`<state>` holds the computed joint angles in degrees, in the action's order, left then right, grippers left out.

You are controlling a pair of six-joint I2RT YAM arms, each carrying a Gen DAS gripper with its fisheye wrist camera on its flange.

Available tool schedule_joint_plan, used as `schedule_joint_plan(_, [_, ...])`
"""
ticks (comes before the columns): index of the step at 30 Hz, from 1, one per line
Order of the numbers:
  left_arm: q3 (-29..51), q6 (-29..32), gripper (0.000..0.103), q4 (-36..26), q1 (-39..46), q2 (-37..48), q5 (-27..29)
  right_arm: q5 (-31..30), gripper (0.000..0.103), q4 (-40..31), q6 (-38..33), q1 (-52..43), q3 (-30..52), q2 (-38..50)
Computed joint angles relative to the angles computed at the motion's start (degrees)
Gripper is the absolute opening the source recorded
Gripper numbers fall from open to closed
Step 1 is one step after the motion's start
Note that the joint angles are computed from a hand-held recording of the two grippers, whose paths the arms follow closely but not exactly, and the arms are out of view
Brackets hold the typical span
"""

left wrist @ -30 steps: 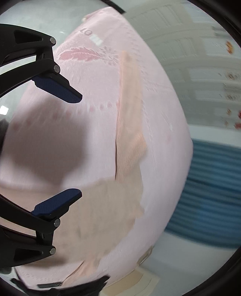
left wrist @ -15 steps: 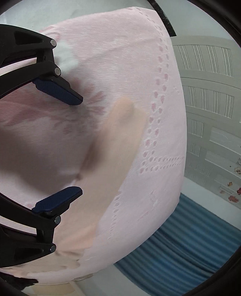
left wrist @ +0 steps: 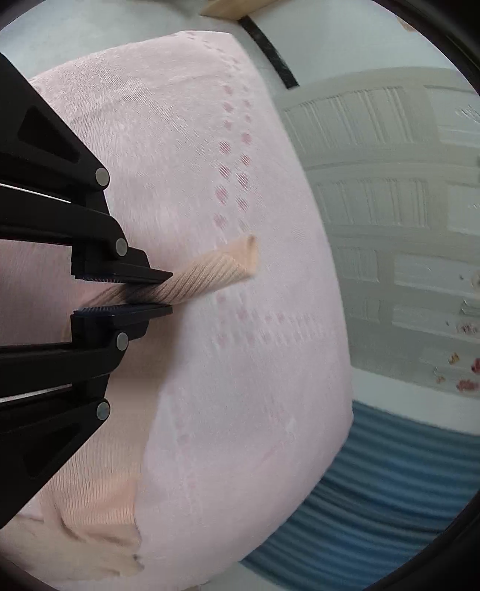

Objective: Fold small clothes

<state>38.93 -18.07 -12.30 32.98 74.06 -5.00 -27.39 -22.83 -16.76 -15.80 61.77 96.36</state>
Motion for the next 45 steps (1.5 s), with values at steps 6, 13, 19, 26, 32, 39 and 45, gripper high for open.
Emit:
schedule_joint_plan(6, [14.17,-5.40,0.010,-10.91,-28.09,-0.46,-15.00,-0.07,0.098,-0.22,-3.81,-8.32,4.54,1.35])
schedule_joint_plan(13, [44.59,-7.11,0.010,-18.54,-59.65,22.89,-30.38,-8.71,0.098,-9.98,-2.87,-20.10,20.72,13.25])
schedule_joint_plan(19, [72.81,-9.71,0.010,-26.27,-73.08,48.55,-24.34,-3.75,0.097,-7.44,0.16,-22.32,24.53,17.15])
schedule_joint_plan(26, [70.08,-15.28,0.024,-22.59,-76.81,55.34,-7.57,-7.55,0.097,-11.27,-0.77,-23.48,28.54,20.25])
schedule_joint_plan(32, [46.32,-22.25,0.047,-12.80,-71.06,39.39,-10.10,-10.82,0.096,-13.29,-2.72,-22.84,29.03,21.30])
schedule_joint_plan(39, [23.98,-27.27,0.063,-9.39,-62.13,22.87,-19.61,-8.29,0.051,-12.11,-4.06,-15.27,25.76,20.96])
schedule_joint_plan(45, [16.38,-23.77,0.066,-4.61,-56.74,18.37,-16.93,-3.55,0.042,-8.23,-0.43,-9.56,23.69,22.13])
